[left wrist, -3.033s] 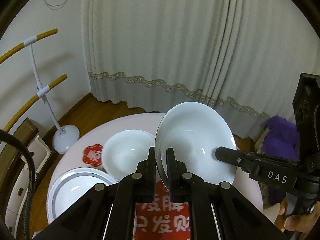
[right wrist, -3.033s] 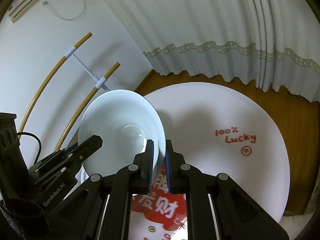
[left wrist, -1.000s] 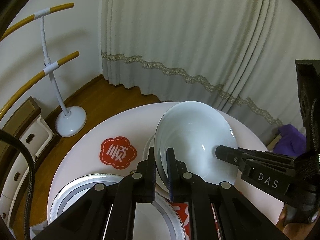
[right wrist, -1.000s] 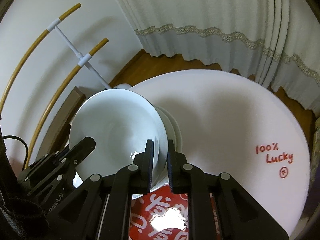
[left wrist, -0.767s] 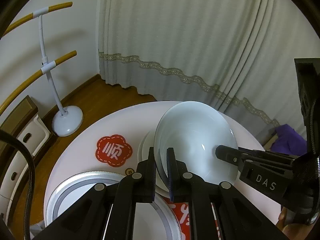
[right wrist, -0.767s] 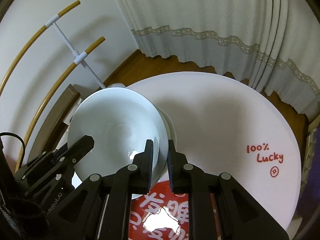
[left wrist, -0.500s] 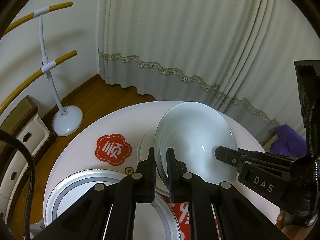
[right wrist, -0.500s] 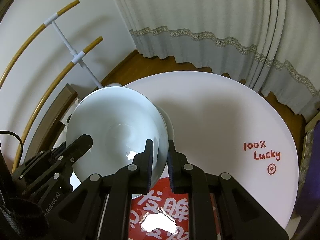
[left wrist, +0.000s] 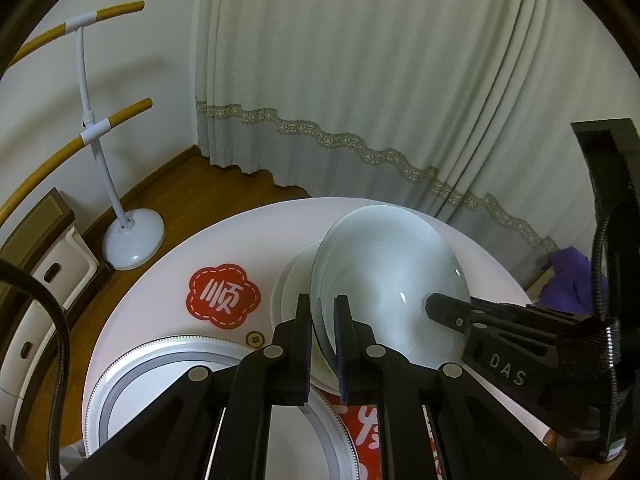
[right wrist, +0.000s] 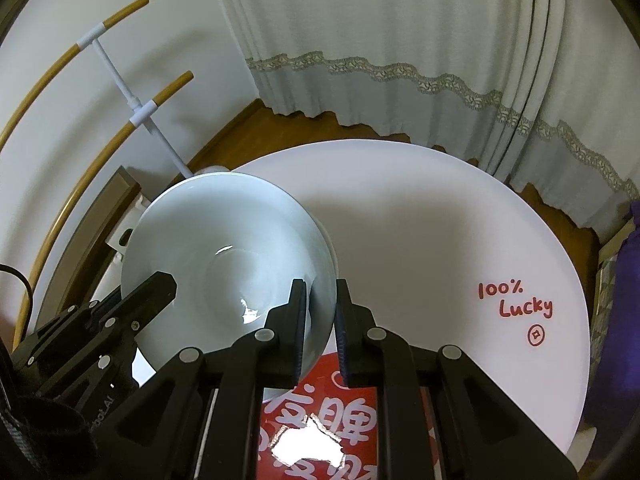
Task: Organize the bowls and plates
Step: 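Lower the held white bowl into the nested white bowls, then open both grippers to release the bowl onto the bowl stack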
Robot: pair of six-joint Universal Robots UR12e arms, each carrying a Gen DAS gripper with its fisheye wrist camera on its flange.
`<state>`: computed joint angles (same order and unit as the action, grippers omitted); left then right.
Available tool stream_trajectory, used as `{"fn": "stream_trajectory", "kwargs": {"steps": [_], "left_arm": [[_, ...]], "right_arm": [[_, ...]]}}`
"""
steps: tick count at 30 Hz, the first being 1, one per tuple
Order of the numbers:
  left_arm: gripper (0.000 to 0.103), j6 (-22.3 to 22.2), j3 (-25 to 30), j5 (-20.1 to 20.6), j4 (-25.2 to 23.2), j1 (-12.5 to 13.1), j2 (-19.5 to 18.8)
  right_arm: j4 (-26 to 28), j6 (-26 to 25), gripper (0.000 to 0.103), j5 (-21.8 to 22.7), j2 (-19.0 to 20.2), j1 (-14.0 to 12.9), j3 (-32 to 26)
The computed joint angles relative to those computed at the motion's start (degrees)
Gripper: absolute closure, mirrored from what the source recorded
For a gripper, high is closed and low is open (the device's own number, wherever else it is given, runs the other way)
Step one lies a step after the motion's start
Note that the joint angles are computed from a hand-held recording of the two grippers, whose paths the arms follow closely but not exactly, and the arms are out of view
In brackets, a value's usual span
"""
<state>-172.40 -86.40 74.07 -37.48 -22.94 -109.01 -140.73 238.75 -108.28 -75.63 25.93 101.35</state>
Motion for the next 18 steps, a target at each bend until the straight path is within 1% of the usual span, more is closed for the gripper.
{"fn": "stream_trajectory", "kwargs": {"steps": [5, 8, 10, 14, 18], "left_arm": [[0.096, 0.25, 0.12, -0.13, -0.44, -0.06, -0.13], [0.097, 0.35, 0.27, -0.16, -0.73, -0.1, -0.21], [0.097, 0.49, 0.31, -0.49, -0.76, -0.07, -0.23], [0.097, 0.57, 0.25, -0.43, -0.71, -0.04, -0.27], [0.097, 0.46, 0.31, -0.01, -0.77, -0.14, -0.32]], "right_arm": [[2.18, 0.93, 0.085, -0.37, 0.65, 0.02, -0.89], [1.67, 1.2, 0.08, -0.29, 0.74, -0.05, -0.72], [1.35, 1.31, 0.074, -0.14, 0.81, -0.13, -0.63], [0.41, 1.22, 0.073, -0.03, 0.75, -0.26, -0.15], [0.6, 2.12, 0.073, 0.21, 0.68, -0.39, 0.14]]}}
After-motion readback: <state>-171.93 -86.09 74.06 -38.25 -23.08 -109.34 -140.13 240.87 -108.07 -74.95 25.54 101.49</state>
